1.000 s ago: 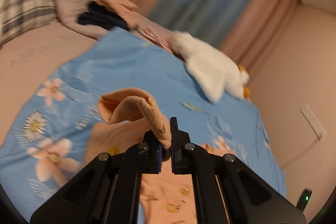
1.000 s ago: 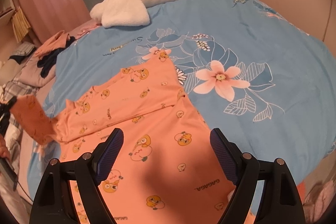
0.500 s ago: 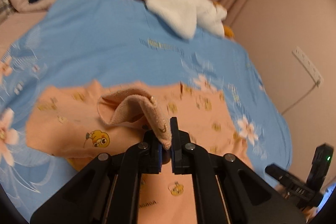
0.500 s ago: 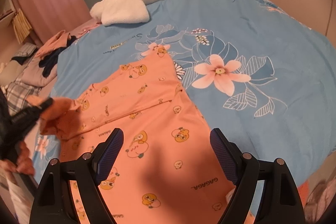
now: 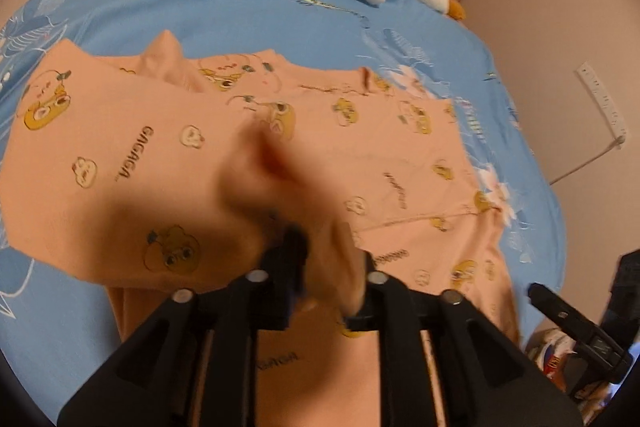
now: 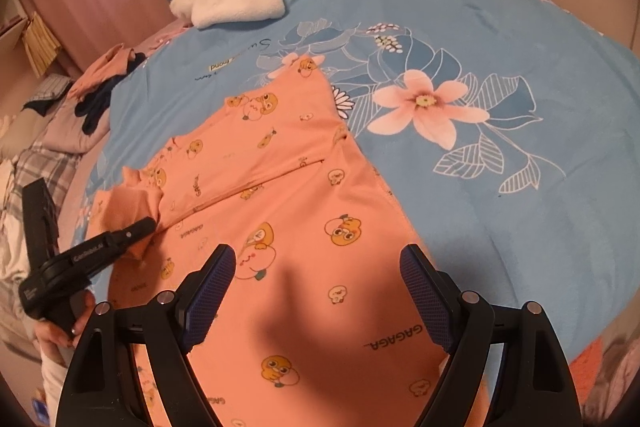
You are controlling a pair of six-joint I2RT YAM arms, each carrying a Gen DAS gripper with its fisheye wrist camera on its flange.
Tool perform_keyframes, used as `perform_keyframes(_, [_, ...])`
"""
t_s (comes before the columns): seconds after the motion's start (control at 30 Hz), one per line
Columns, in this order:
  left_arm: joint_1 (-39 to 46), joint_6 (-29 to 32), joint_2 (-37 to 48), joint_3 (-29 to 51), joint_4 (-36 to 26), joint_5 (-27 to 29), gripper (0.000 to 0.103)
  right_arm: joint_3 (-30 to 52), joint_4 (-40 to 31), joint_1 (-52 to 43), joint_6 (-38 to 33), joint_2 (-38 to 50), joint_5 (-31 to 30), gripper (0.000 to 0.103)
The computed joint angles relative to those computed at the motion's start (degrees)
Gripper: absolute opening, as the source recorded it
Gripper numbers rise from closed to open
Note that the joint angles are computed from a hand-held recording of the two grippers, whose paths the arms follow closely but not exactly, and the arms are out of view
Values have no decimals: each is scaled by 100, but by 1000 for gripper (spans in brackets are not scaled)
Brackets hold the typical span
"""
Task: Fold small clothes
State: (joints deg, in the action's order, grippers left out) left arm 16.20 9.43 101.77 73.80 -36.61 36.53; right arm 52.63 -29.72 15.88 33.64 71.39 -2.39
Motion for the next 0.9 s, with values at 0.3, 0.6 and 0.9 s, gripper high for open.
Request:
perform_keyframes(0.3, [58,234,-525,-312,-60,1058,56,238,122,112,-113,229,-84,85])
perform_keyframes(0.6, [144,204,-644,-250,-362,1098,56,470,94,19,-314,427,-140,85])
perform_keyframes(0.9, [1661,121,-1229,-597,-580,532,58,1555,390,467,-491,1984,-1059,84])
